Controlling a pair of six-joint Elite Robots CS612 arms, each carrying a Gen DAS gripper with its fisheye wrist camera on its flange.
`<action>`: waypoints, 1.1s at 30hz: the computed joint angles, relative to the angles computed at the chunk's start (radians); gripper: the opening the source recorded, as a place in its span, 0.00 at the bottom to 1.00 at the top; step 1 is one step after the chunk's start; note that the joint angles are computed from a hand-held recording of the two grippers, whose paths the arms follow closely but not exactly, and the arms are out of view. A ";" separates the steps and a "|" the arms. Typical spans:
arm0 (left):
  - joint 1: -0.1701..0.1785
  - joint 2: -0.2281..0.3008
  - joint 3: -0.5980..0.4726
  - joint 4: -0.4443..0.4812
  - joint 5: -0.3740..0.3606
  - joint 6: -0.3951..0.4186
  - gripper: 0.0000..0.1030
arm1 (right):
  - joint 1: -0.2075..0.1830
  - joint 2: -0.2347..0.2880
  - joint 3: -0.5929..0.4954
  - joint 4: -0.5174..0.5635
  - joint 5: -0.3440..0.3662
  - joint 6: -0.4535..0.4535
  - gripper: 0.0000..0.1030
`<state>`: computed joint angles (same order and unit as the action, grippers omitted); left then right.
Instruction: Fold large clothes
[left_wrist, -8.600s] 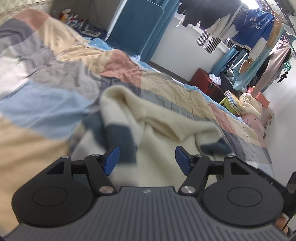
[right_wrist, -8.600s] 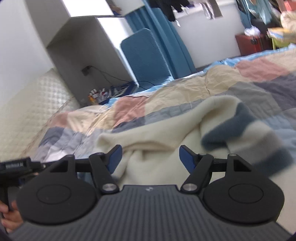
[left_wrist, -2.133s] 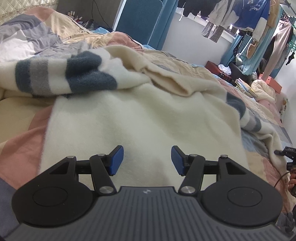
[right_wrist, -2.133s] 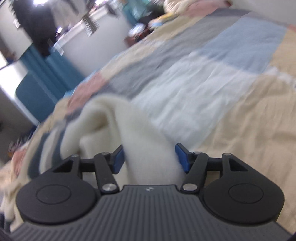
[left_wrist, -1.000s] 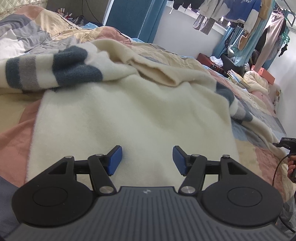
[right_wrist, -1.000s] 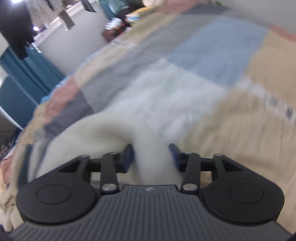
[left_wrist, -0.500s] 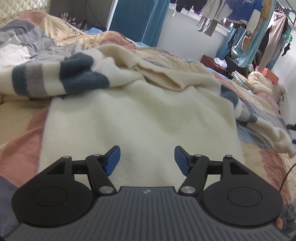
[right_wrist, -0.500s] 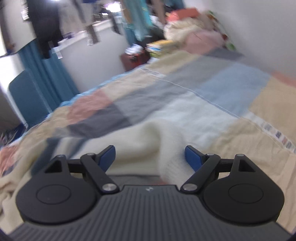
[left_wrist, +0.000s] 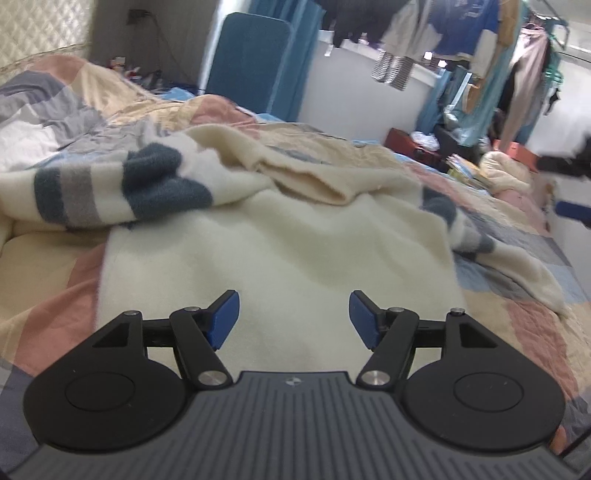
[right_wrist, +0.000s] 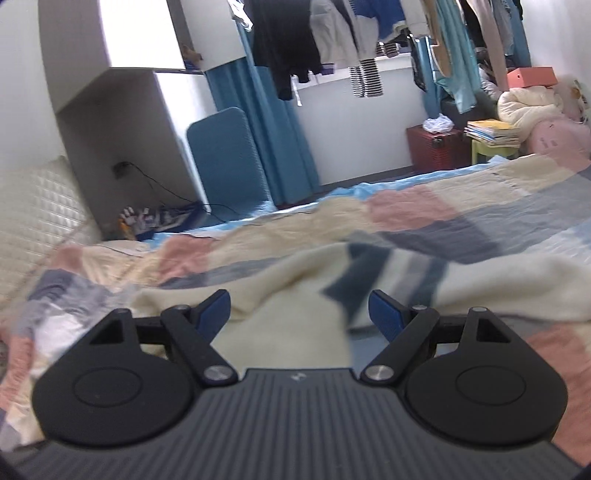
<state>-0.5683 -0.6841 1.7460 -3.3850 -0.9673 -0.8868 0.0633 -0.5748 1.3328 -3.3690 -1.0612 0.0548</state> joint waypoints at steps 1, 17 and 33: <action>-0.001 0.000 0.004 -0.011 -0.010 0.015 0.69 | 0.008 -0.009 0.016 -0.011 0.002 0.004 0.81; -0.014 -0.003 0.004 0.022 0.042 0.035 0.90 | 0.036 -0.011 0.174 -0.137 0.010 -0.062 0.81; 0.051 0.044 -0.138 0.248 -0.038 0.020 0.97 | 0.016 0.033 0.127 -0.205 -0.016 0.081 0.75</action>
